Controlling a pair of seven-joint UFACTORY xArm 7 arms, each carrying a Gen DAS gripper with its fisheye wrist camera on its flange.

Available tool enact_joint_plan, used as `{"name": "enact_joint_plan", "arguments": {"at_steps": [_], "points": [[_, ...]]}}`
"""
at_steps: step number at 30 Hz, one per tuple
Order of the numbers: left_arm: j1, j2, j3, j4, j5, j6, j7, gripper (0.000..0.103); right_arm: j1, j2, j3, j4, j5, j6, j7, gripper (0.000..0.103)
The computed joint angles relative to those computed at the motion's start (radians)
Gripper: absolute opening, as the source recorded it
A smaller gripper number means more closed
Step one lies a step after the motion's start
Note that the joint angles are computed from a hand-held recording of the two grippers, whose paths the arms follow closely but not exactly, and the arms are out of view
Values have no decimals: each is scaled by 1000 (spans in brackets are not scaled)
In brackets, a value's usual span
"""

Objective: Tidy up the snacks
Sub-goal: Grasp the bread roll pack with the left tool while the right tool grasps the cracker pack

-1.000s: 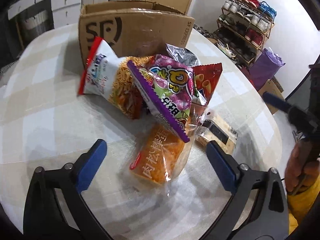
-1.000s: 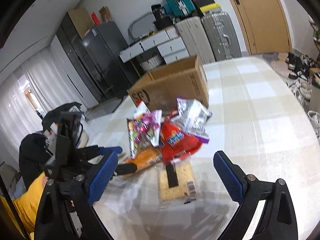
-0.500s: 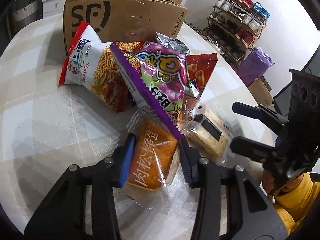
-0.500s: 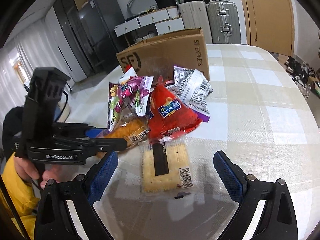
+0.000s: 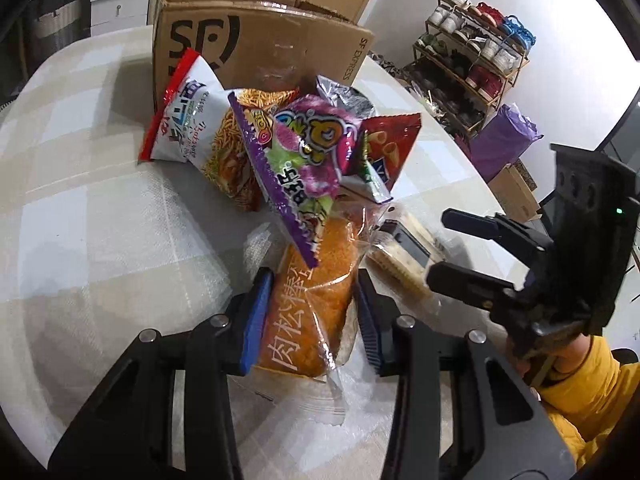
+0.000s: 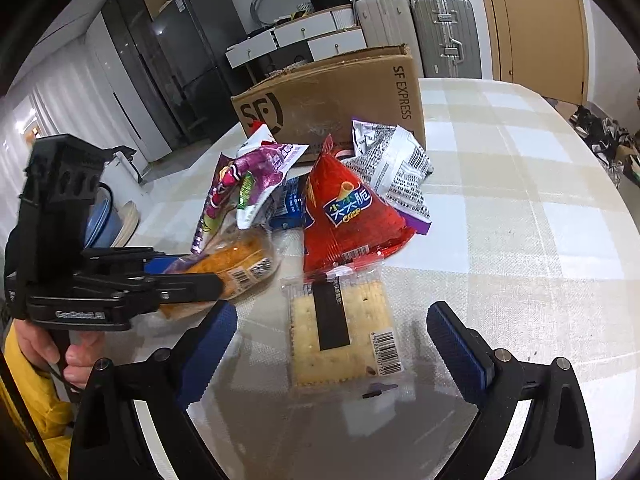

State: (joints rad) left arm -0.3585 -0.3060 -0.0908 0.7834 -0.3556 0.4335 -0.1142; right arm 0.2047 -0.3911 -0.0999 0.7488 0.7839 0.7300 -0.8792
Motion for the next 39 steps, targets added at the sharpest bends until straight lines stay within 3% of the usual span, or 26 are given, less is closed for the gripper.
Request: {"name": "enact_joint_plan", "arguments": {"at_steps": [5, 8, 11, 14, 19, 28, 35, 39], "points": [[-9, -71, 11, -47, -13, -1, 4, 37, 3, 13, 19, 0, -21, -10, 14, 96], [-17, -105, 26, -69, -28, 6, 11, 37, 7, 29, 38, 6, -58, -17, 33, 82], [-21, -141, 33, -96, -32, 13, 15, 36, 10, 24, 72, -15, -116, -78, 52, 79], [-25, -171, 35, -117, -33, 16, 12, 36, 18, 9, 103, -41, -206, -149, 89, 60], [-34, -220, 35, -150, -32, 16, 0, 36, 64, -6, 74, -62, -236, -174, 91, 59], [-41, -327, 37, -206, -4, 25, -32, 36, 91, -58, 0, -67, -140, -108, 49, 59], [-54, -393, 49, -216, 7, 34, -41, 36, 62, -92, -89, -10, 15, 112, 38, 59], [-51, -418, 43, -204, 23, 41, -47, 36, 26, -109, -83, 14, 54, 154, 43, 59]]}}
